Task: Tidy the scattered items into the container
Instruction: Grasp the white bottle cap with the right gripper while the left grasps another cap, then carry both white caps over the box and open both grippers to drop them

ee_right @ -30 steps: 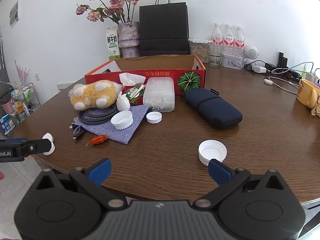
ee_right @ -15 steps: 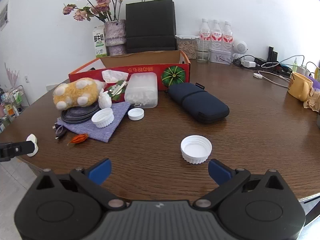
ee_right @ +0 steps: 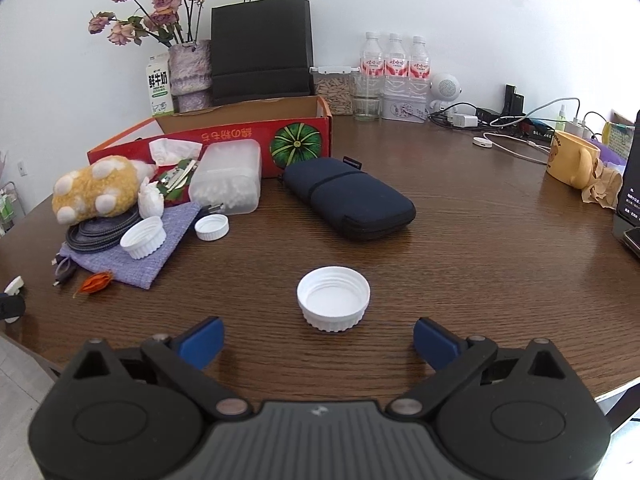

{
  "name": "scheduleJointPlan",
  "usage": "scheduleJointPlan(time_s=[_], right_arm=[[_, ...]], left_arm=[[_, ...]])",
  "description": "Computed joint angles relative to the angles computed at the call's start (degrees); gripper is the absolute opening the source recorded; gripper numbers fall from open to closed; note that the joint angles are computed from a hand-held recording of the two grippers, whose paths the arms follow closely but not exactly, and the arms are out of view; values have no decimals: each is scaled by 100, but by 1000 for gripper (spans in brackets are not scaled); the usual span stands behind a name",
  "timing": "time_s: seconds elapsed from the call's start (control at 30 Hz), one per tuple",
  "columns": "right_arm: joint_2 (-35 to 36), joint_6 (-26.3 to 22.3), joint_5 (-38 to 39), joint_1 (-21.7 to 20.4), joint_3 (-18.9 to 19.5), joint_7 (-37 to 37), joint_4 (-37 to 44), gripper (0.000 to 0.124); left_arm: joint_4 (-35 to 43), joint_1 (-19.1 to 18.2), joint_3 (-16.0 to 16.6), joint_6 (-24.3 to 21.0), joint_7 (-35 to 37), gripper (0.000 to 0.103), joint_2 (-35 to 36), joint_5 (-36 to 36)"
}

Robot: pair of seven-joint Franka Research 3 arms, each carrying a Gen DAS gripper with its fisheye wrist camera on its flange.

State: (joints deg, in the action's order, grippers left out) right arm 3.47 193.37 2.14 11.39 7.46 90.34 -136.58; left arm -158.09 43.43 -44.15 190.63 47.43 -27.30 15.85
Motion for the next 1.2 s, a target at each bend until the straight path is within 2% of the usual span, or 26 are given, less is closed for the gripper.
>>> scheduleJointPlan(time_s=[0.07, 0.13, 0.23, 0.37, 0.47, 0.63, 0.87, 0.93, 1.03, 1.2], right_arm=[[56, 95, 656, 435, -309, -596, 38, 94], [131, 184, 780, 445, -301, -738, 90, 90], [223, 297, 845, 410, -254, -841, 150, 85], [253, 467, -24, -145, 113, -82, 133, 47], [297, 545, -98, -102, 45, 7, 157, 39], [371, 652, -661, -305, 150, 438, 198, 39], [388, 868, -770, -200, 66, 495, 298, 39], [407, 932, -983, -260, 102, 631, 392, 39], [499, 990, -1385, -385, 197, 920, 642, 39], [792, 1061, -2003, -568, 380, 1342, 1292, 39]], left_arm=[[-7, 126, -126, 77, 20, 30, -18, -7], [-16, 261, -269, 170, 62, 29, -34, -54], [-30, 312, -313, 288, 192, 29, 19, -164], [3, 400, -403, 401, 455, 29, 131, -386], [61, 585, -575, 539, 697, 29, 260, -577], [178, 822, -800, 716, 1098, 29, 516, -913], [255, 630, -677, 1004, 1634, 29, 706, -1279], [312, 537, -591, 1077, 1783, 29, 718, -1376], [486, 608, -660, 1230, 2087, 29, 790, -1589], [997, 595, -607, 1411, 2586, 29, 1212, -1844]])
